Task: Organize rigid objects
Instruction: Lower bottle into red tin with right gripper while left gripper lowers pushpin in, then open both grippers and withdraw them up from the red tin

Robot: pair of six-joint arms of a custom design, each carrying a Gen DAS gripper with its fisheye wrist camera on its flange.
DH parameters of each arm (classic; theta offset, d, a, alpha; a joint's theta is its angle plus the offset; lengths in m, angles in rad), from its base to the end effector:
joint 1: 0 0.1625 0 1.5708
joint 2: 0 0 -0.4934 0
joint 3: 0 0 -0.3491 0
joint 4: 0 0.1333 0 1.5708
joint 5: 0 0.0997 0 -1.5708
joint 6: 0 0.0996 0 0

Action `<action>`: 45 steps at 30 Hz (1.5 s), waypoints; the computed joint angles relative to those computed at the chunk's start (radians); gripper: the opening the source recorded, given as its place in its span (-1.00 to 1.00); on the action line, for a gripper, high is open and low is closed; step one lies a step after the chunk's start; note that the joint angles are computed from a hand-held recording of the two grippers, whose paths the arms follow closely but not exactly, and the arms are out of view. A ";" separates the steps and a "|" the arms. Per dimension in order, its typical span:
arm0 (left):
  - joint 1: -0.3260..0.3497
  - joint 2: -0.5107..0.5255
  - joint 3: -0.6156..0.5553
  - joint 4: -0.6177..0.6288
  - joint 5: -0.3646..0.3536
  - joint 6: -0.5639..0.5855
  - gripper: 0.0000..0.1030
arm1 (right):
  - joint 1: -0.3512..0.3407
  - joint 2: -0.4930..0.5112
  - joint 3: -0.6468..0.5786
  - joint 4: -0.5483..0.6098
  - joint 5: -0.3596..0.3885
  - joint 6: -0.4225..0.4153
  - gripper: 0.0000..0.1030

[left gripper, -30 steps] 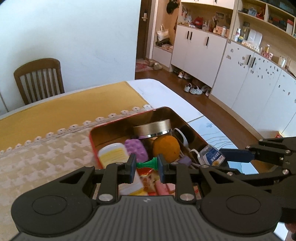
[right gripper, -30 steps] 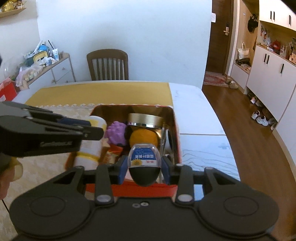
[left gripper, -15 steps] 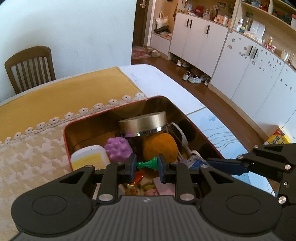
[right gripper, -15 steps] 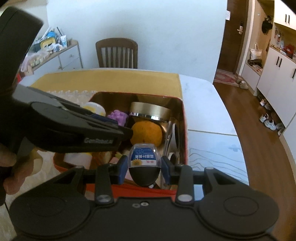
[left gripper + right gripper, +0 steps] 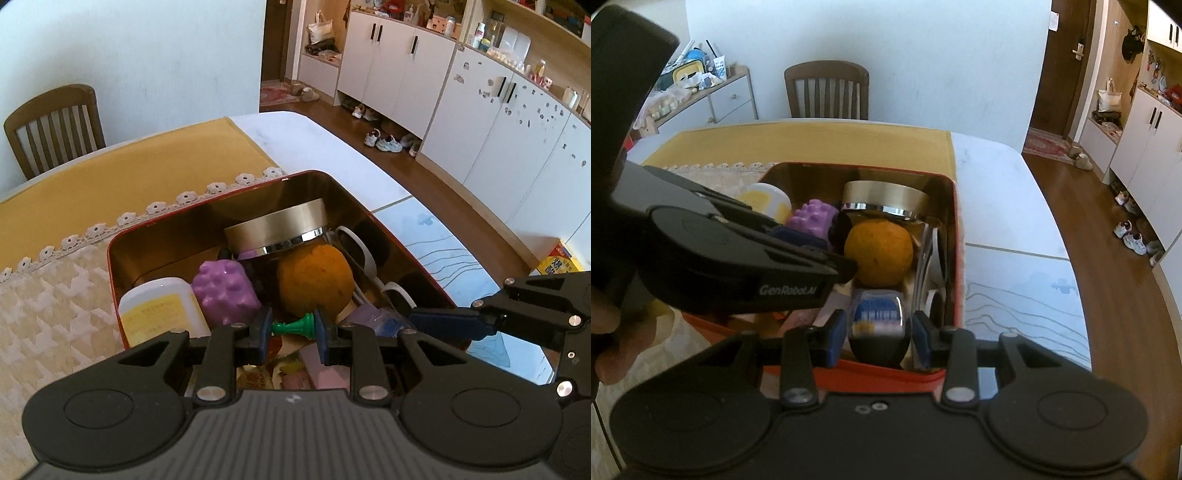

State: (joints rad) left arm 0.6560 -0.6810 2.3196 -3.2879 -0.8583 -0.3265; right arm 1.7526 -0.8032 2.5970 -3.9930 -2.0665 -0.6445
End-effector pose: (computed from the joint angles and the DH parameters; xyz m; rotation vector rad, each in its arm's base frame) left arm -0.2475 -0.4409 0.0575 0.6992 2.4358 -0.6293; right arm 0.1564 -0.3755 0.1648 0.8000 -2.3271 0.6334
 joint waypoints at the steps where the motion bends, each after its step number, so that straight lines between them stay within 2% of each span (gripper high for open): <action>1: 0.000 -0.001 -0.001 0.003 -0.003 -0.008 -0.53 | 0.000 -0.004 0.000 0.007 0.002 0.004 -0.26; 9: -0.030 -0.017 0.017 0.016 0.017 -0.050 -0.53 | -0.002 -0.033 0.016 0.012 0.024 0.019 -0.21; 16: -0.064 -0.055 0.062 -0.022 0.027 -0.072 -0.51 | 0.015 -0.075 0.038 0.009 0.042 0.045 -0.06; 19: -0.080 -0.077 0.091 -0.051 0.027 -0.081 -0.39 | 0.032 -0.087 0.049 -0.005 0.041 0.064 0.01; 20: -0.085 -0.083 0.102 -0.065 0.023 -0.080 -0.28 | 0.037 -0.089 0.053 -0.010 0.041 0.072 0.05; 21: -0.093 -0.089 0.114 -0.084 0.022 -0.074 -0.10 | 0.043 -0.091 0.057 -0.021 0.040 0.077 0.06; 24: -0.125 -0.102 0.153 -0.129 0.057 -0.065 0.17 | 0.064 -0.096 0.072 -0.048 0.029 0.093 0.12; 27: -0.147 -0.134 0.187 -0.144 0.059 -0.080 0.17 | 0.081 -0.105 0.084 -0.060 0.031 0.109 0.25; 32: -0.191 -0.188 0.241 -0.148 0.088 -0.104 0.38 | 0.133 -0.100 0.108 -0.106 0.015 0.134 0.50; 35: -0.222 -0.225 0.266 -0.110 0.115 -0.113 0.39 | 0.165 -0.091 0.118 -0.139 0.004 0.160 0.68; 39: -0.253 -0.274 0.304 -0.092 0.129 -0.125 0.55 | 0.197 -0.079 0.129 -0.174 -0.009 0.196 0.78; 43: -0.281 -0.329 0.331 -0.050 0.130 -0.159 0.58 | 0.240 -0.066 0.144 -0.220 -0.029 0.232 0.98; 45: -0.292 -0.359 0.343 -0.027 0.125 -0.180 0.65 | 0.265 -0.057 0.151 -0.249 -0.040 0.247 1.00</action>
